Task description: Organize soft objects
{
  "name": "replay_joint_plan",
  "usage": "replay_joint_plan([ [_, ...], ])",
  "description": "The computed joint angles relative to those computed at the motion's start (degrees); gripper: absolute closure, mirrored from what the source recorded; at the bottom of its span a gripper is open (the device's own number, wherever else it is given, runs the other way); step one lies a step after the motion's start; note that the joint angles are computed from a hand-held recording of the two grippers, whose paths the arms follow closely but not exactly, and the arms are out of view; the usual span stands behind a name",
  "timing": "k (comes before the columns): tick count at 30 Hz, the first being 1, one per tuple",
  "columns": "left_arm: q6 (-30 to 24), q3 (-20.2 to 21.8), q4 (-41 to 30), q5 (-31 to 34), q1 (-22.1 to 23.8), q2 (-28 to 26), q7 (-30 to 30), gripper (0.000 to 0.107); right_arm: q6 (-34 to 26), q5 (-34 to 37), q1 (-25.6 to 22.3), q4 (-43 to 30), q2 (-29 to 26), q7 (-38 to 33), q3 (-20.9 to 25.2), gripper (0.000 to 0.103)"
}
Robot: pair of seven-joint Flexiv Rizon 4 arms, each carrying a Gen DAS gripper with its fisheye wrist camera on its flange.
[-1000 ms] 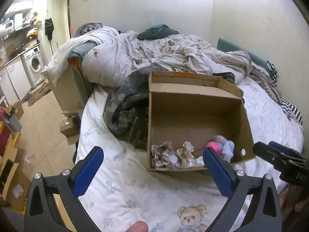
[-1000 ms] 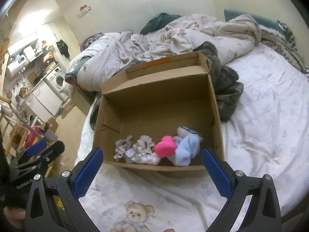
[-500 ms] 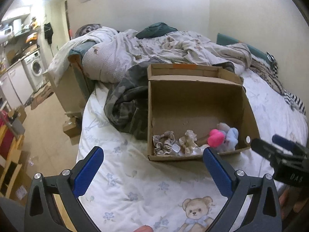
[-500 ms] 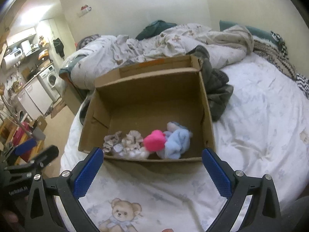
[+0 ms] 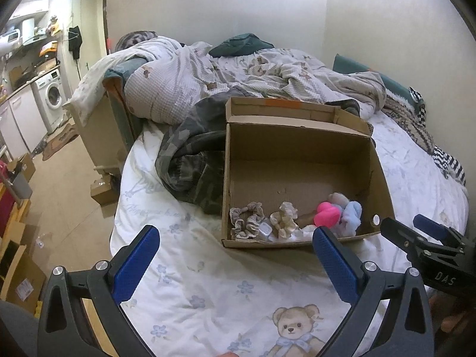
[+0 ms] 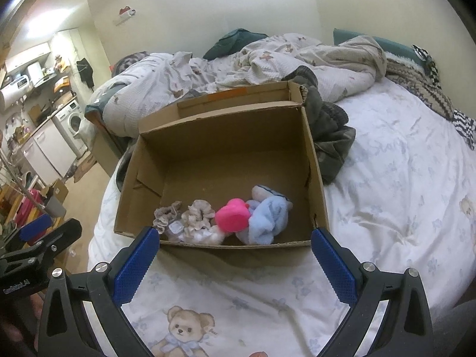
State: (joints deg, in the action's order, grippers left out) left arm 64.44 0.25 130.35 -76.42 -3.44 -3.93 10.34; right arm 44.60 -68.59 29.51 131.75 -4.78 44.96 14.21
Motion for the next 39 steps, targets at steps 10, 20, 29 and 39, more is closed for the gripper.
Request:
replay_joint_plan([
  [10, -1.0, 0.2, -0.1, 1.2, 0.4, 0.1, -1.5, 0.004, -0.5, -0.1, 0.1, -0.1, -0.1, 0.2, 0.0, 0.0],
  [20, -1.1, 0.2, -0.1, 1.2, 0.4, 0.1, -1.5, 0.004, -1.2, -0.3, 0.2, -0.2, 0.0, 0.4, 0.1, 0.0],
  [29, -1.6, 0.2, 0.2, 2.1, 0.4, 0.5, -2.3, 0.004, -1.6, -0.4, 0.3, -0.5, 0.1, 0.4, 0.2, 0.0],
  [39, -1.8, 0.3, 0.3, 3.1, 0.2, 0.8, -3.9, 0.004, -1.8, -0.4, 0.4, -0.7, 0.1, 0.2, 0.2, 0.0],
])
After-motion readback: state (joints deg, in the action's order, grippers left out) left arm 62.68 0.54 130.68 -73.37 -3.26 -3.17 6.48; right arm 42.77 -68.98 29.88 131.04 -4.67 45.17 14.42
